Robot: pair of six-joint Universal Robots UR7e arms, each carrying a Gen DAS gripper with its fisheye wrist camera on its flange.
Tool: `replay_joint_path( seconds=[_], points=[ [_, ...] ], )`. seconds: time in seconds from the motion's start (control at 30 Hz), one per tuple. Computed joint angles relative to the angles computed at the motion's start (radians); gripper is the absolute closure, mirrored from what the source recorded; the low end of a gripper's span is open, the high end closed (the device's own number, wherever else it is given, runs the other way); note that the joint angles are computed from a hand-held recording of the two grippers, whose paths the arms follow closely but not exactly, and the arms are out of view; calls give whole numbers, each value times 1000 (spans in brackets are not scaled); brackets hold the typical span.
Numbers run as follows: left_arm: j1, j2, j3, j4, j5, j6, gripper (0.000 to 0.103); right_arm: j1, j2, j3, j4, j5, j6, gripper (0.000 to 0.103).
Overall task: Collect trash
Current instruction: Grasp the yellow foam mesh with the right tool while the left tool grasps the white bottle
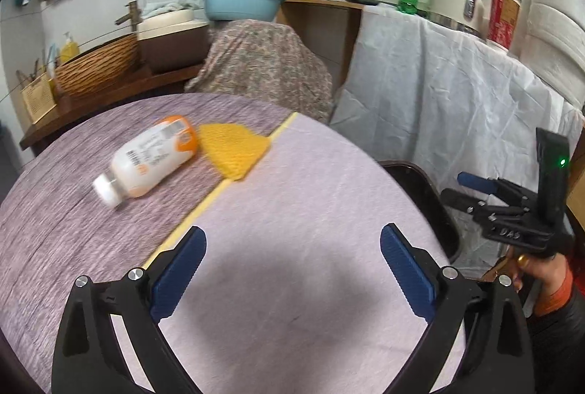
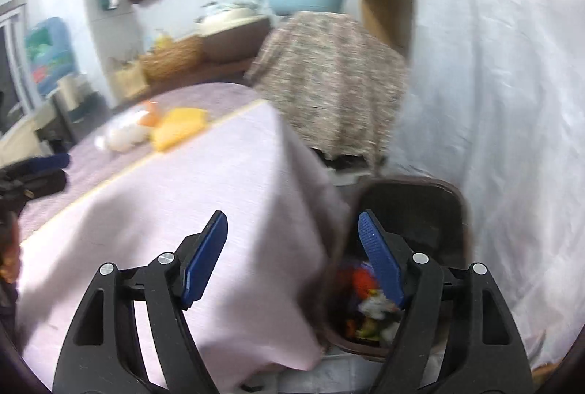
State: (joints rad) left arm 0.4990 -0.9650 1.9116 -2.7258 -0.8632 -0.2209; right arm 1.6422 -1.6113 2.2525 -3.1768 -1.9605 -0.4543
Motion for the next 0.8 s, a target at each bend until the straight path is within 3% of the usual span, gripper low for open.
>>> replay_joint_path(
  seconds=[0.27,0.33,0.47,0.8],
  points=[
    [34,-110,94,42,76,-60,7,121,134,-106,94,-7,-27,28],
    [48,-125,102,46,87,-71,7,150,177,-141,122,-19,-37,18],
    [74,-145,111,45,107,-72,7,202,295,-231,156,-71,-70,16],
    [114,-128,71,37,151,51,7,225,572,-507,289,-208,-73,16]
  ],
)
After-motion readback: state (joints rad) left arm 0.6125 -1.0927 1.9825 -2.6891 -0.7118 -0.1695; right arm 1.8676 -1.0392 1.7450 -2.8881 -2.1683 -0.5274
